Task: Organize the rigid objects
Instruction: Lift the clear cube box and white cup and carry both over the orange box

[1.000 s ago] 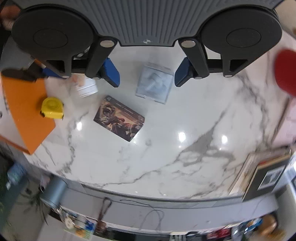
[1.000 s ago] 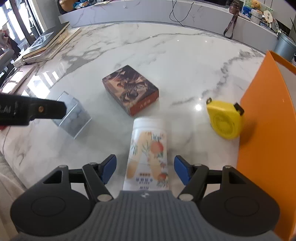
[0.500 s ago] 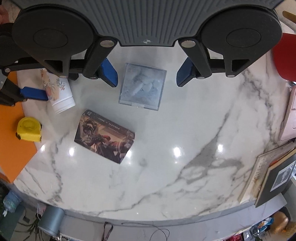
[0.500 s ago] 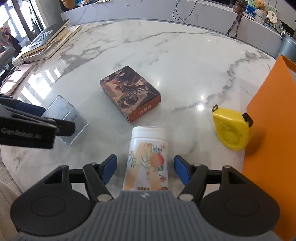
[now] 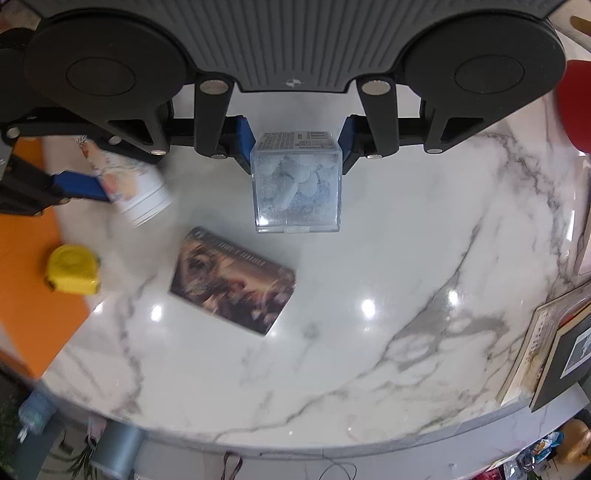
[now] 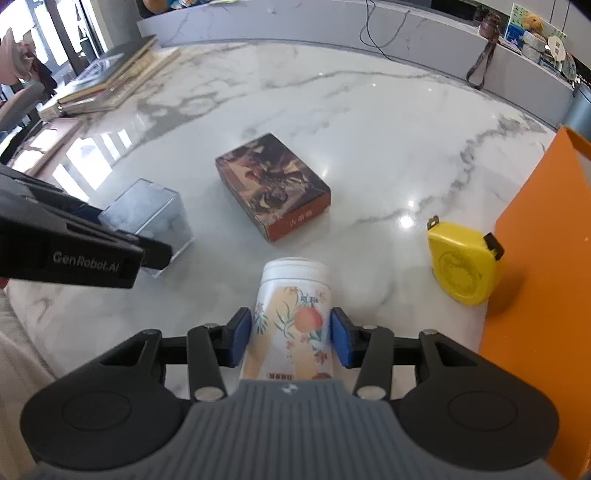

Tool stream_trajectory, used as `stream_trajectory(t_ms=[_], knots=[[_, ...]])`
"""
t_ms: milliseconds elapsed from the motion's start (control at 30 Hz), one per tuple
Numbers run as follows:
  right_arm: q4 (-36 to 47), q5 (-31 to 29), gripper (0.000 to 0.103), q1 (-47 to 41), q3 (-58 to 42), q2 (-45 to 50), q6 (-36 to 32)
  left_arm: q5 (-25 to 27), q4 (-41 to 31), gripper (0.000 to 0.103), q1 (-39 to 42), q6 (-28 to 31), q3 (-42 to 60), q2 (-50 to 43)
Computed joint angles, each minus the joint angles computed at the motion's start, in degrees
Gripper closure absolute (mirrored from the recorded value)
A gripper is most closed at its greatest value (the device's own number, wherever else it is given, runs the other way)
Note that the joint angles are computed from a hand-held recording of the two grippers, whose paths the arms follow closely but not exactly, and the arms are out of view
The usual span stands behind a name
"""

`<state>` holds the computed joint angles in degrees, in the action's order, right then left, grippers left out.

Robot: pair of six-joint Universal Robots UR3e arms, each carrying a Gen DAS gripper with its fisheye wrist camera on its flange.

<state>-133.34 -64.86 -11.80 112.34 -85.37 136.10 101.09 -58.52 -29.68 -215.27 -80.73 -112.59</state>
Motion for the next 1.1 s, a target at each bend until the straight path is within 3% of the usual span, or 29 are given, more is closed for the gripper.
stream_trajectory(t_ms=[300, 700, 933, 1100], knots=[[9.2, 4.4, 0.058, -5.16, 0.08, -7.37, -6.4, 0.68, 2.67, 0.052, -4.16, -4.91, 1.71, 2.02], [25.99, 11.56, 0.058, -16.58, -2.51, -18.19, -16.71, 5.34, -2.87, 0.052, -11.32, -9.09, 12.59, -0.27], [35.16, 16.21, 0.058, -24.37, -8.17, -21.24, -23.8, 9.31, -8.13, 0.052, -14.68, -9.06, 28.84, -7.26], [36.33, 16.78, 0.058, -29.36, -12.12, -19.75, -27.39, 9.57, -13.47, 0.052, -16.19, -7.4, 47.69, -17.93]])
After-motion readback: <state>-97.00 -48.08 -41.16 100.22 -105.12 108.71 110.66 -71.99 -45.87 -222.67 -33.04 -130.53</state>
